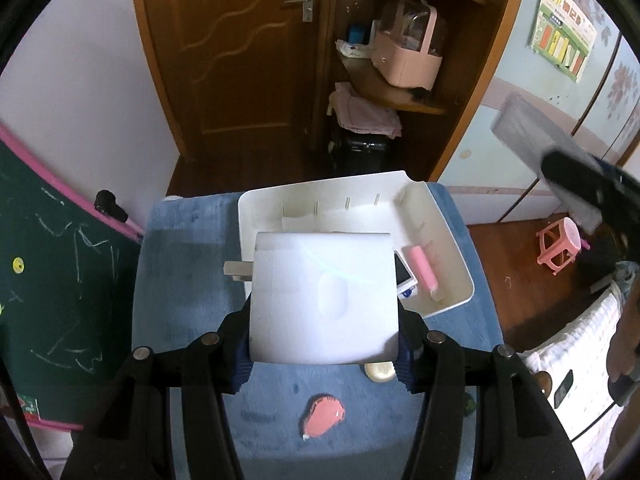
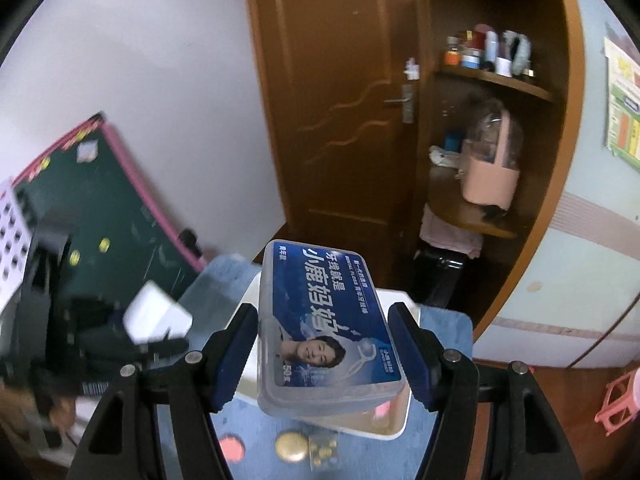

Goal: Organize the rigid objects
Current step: 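Carry the white charger and floss box into the tray with both tools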

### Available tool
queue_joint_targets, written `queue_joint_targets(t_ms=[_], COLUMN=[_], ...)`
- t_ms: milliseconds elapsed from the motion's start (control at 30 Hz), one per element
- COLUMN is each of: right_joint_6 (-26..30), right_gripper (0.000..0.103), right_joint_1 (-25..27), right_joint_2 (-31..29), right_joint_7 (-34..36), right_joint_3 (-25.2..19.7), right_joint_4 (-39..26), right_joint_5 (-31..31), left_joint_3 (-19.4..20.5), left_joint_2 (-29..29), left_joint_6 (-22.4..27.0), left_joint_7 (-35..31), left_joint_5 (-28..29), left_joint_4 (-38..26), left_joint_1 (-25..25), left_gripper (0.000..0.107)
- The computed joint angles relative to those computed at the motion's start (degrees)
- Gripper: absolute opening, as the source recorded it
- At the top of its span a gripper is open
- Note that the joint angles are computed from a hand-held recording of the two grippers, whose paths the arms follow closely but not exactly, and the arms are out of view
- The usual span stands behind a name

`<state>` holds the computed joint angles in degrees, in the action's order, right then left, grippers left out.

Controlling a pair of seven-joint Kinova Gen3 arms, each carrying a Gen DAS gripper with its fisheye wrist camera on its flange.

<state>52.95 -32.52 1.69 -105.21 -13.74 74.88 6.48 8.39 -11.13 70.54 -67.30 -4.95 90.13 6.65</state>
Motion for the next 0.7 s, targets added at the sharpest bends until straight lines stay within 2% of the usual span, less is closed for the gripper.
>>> queue_joint_targets(t_ms=[100,133,167,200,233,367,433,500,700], right_joint_6=[1.43,1.86,2.28,3.64,5.47,8.88,10.49,11.16,10.76], right_gripper=[0.067,0.055,0.030,0.019,0.014,0.014,0.009,0.009,0.009], right_joint_1=[-2.18,-3.20,-3.16,-4.01,-4.97,-6.61,-6.05,-5.27,-4.26], right_joint_2=[3.69,4.91,5.94,7.93,9.87,17.34,21.57,24.23,27.52], right_joint_7=[-5.73,-7.09,-7.54,-7.79,-8.27,-8.75,-7.91,-7.44,-7.88], right_joint_3=[0.02,0.63,0.45,1.34,2.23,4.96,5.58,6.11,7.51], right_joint_4=[-3.59,-4.55,-5.47,-7.40,-9.41,-13.90,-15.93,-16.48,-14.84], right_joint_5=[5.91,7.35,7.87,8.26,8.41,7.89,5.66,3.04,-0.24], left_joint_3=[-1.29,-1.76,-2.36,-2.73,-3.07,-3.41,-3.94,-4.23,-4.65], left_joint_2=[2.38,3.22,4.24,5.14,6.77,11.78,14.21,15.55,19.32], left_joint_6=[-0.68,-0.75,-1.16,-1.45,-1.85,-3.70,-4.90,-5.75,-7.14], left_joint_7=[-1.71,-2.45,-3.48,-4.21,-5.02,-5.64,-6.22,-6.78,-9.14], left_joint_5=[1.77,2.56,3.63,4.38,5.05,5.13,6.12,6.89,7.54], left_joint_4=[0.59,0.85,1.51,2.04,2.83,4.84,5.95,6.56,8.00], left_joint_1=[-0.10,-0.14,-0.22,-0.30,-0.44,-0.48,-0.77,-0.93,-1.23], left_gripper=[0.059,0.059,0.059,0.059,0.059,0.059,0.059,0.059,0.059])
